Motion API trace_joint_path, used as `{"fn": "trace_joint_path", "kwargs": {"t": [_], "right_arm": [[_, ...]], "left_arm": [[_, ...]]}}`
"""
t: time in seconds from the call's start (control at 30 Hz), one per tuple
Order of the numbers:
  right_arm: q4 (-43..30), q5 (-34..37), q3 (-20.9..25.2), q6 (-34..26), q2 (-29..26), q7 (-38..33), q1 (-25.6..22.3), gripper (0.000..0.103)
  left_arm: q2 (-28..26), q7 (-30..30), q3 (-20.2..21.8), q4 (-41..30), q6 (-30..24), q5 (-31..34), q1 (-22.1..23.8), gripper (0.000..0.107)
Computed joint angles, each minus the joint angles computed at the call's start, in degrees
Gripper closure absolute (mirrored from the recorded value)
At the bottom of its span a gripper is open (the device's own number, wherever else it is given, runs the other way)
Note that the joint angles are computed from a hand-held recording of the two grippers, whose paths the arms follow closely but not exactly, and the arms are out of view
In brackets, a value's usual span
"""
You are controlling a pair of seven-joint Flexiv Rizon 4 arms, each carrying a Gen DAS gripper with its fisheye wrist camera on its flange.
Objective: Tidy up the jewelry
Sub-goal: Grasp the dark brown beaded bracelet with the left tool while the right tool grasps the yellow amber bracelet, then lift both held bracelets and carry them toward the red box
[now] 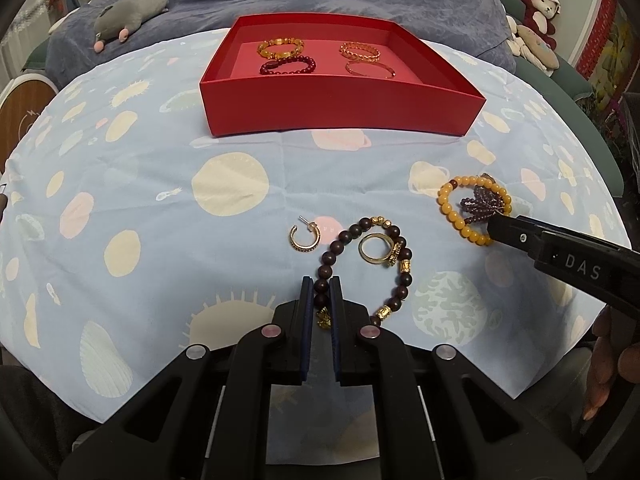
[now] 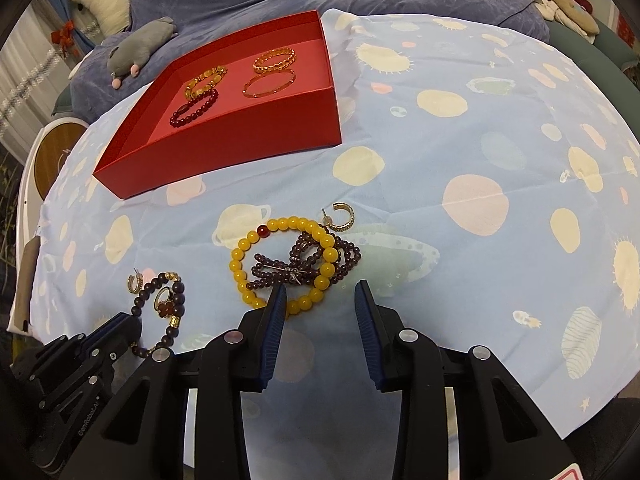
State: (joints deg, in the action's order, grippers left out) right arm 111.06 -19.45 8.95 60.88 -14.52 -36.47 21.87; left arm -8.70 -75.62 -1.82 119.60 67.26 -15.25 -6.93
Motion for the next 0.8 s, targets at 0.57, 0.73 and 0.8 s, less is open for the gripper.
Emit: {"fn": "trace_joint_path", "kwargs": {"t": [0.57,0.73,0.8], "right_arm": [[0.9,1.3,1.0,0.1,2.5,-1.9,0.0,0.102],[0.5,3.3,0.8,0.7,1.8,-0.7,-0.3,0.093],[0.0,3.5,0.8,0.7,1.2,-0.5,-0.3,0.093]], "left_arm": [[0.9,1.4,-0.2,0.0,-1.9,-3.1,0.3,0.099],[1.1,0.6,0.1,0.0,-1.9,-1.9,0.1,0.099],[1.1,0.4,0.1,0.0,-2.1,-1.8,0.2,0.099]]}}
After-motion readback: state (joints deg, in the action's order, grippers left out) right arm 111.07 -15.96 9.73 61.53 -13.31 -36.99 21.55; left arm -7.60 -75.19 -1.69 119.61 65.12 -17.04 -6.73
